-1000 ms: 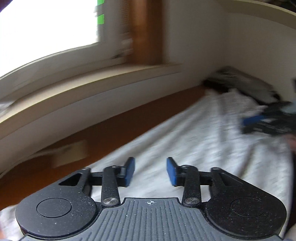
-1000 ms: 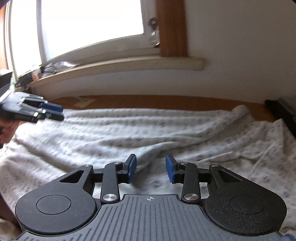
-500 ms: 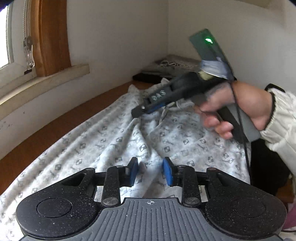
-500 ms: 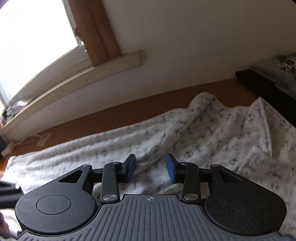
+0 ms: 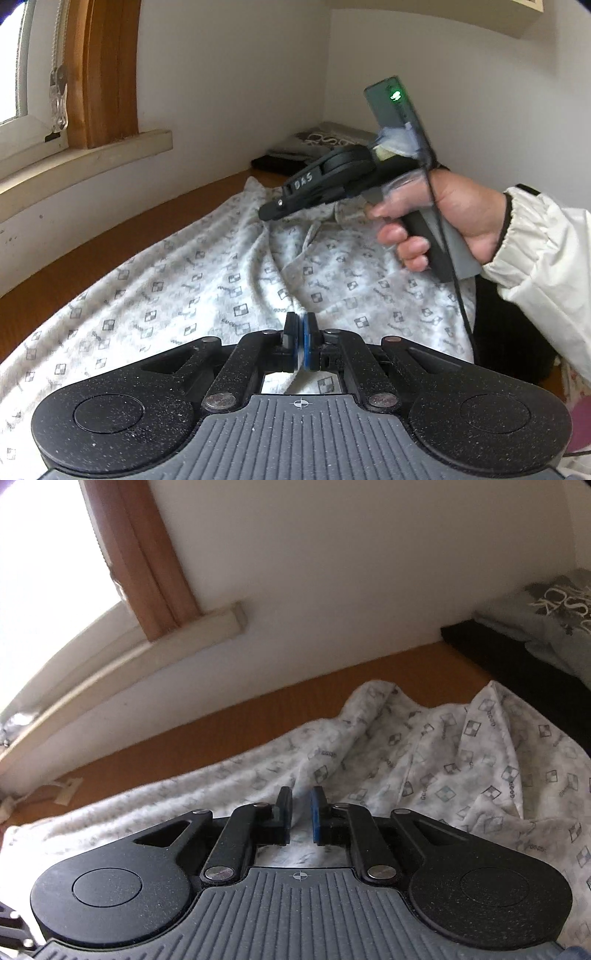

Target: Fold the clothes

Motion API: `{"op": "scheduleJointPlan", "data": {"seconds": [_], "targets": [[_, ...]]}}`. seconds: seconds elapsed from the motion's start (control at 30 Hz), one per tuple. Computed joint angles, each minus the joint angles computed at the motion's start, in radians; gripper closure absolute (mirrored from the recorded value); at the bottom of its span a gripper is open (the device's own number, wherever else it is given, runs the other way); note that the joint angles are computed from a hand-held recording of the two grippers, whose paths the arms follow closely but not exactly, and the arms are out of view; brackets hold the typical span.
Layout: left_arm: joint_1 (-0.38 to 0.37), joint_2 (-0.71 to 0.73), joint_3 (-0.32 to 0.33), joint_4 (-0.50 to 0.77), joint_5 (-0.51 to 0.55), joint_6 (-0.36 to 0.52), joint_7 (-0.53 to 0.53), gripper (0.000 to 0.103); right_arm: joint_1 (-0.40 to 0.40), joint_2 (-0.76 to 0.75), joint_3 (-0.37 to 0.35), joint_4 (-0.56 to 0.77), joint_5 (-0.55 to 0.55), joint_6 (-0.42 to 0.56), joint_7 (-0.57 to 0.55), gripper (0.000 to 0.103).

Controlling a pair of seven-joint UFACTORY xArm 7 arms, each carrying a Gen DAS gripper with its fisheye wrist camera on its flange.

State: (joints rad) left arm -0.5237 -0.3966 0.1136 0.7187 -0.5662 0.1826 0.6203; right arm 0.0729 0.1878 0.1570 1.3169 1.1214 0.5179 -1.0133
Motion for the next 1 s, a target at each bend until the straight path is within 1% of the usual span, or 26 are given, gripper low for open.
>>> {"op": "scheduleJointPlan", "data": {"seconds": [0.07,0.1,0.17,0.3,0.37,0.43,0.47,0.5,0.57,0.67,0.7,0.77,0.8,0.87,0.9,0.93,0.97,1.0], "targets": [[0.004,-0.001,0.000,-0.001,0.007,0.009,0.007,0.100,-0.009,-0.032,0.006,-0.023,0.038,0.038,-0.060,0.088],[0.006,-0.002,0.000,-0.002,0.010,0.014,0.010,0.100,-0.009,-0.048,0.004,-0.035,0.055,0.059,-0.090,0.087],[0.005,-0.006,0.003,-0.004,-0.001,0.022,0.009,0.100,-0.007,-0.081,-0.009,-0.060,0.049,0.147,-0.140,0.088],[0.018,0.000,-0.002,0.000,-0.001,0.051,0.013,0.100,0.023,-0.168,-0.042,-0.152,0.016,0.220,-0.227,0.088],[0.025,0.002,-0.006,-0.001,-0.005,0.058,0.020,0.100,0.041,-0.200,-0.056,-0.189,-0.012,0.219,-0.261,0.088],[0.036,-0.008,-0.008,0.000,-0.007,0.076,0.019,0.100,0.062,-0.222,-0.064,-0.221,-0.036,0.174,-0.289,0.087],[0.041,-0.013,-0.009,0.001,-0.009,0.084,0.019,0.100,0.070,-0.228,-0.068,-0.228,-0.051,0.154,-0.282,0.087],[0.042,-0.027,-0.006,-0.001,-0.015,0.087,0.023,0.098,0.074,-0.229,-0.077,-0.226,-0.048,0.160,-0.278,0.087],[0.046,-0.052,0.002,-0.003,-0.024,0.091,0.029,0.098,0.080,-0.229,-0.089,-0.219,-0.010,0.172,-0.292,0.087],[0.099,-0.052,-0.016,0.015,0.011,0.079,-0.019,0.098,0.095,-0.229,-0.090,-0.216,0.082,0.155,-0.347,0.083],[0.120,-0.046,-0.022,0.026,0.028,0.076,-0.041,0.098,0.099,-0.225,-0.088,-0.211,0.077,0.161,-0.351,0.083],[0.157,-0.013,-0.033,0.059,0.066,0.074,-0.082,0.098,0.107,-0.221,-0.080,-0.209,0.041,0.169,-0.351,0.083],[0.172,0.016,-0.038,0.085,0.085,0.076,-0.099,0.098,0.111,-0.228,-0.078,-0.219,0.003,0.173,-0.359,0.083],[0.204,0.081,-0.055,0.144,0.121,0.081,-0.138,0.098,0.115,-0.253,-0.080,-0.254,-0.048,0.170,-0.396,0.083],[0.206,0.122,-0.057,0.182,0.124,0.086,-0.141,0.098,0.116,-0.260,-0.086,-0.266,-0.043,0.171,-0.420,0.083],[0.205,0.163,-0.058,0.219,0.117,0.093,-0.138,0.095,0.117,-0.266,-0.093,-0.278,-0.030,0.174,-0.444,0.082],[0.203,0.200,-0.062,0.251,0.099,0.095,-0.128,0.089,0.115,-0.266,-0.102,-0.279,-0.021,0.189,-0.445,0.082],[0.201,0.236,-0.065,0.283,0.073,0.102,-0.104,0.087,0.109,-0.266,-0.111,-0.277,-0.013,0.207,-0.440,0.082]]}}
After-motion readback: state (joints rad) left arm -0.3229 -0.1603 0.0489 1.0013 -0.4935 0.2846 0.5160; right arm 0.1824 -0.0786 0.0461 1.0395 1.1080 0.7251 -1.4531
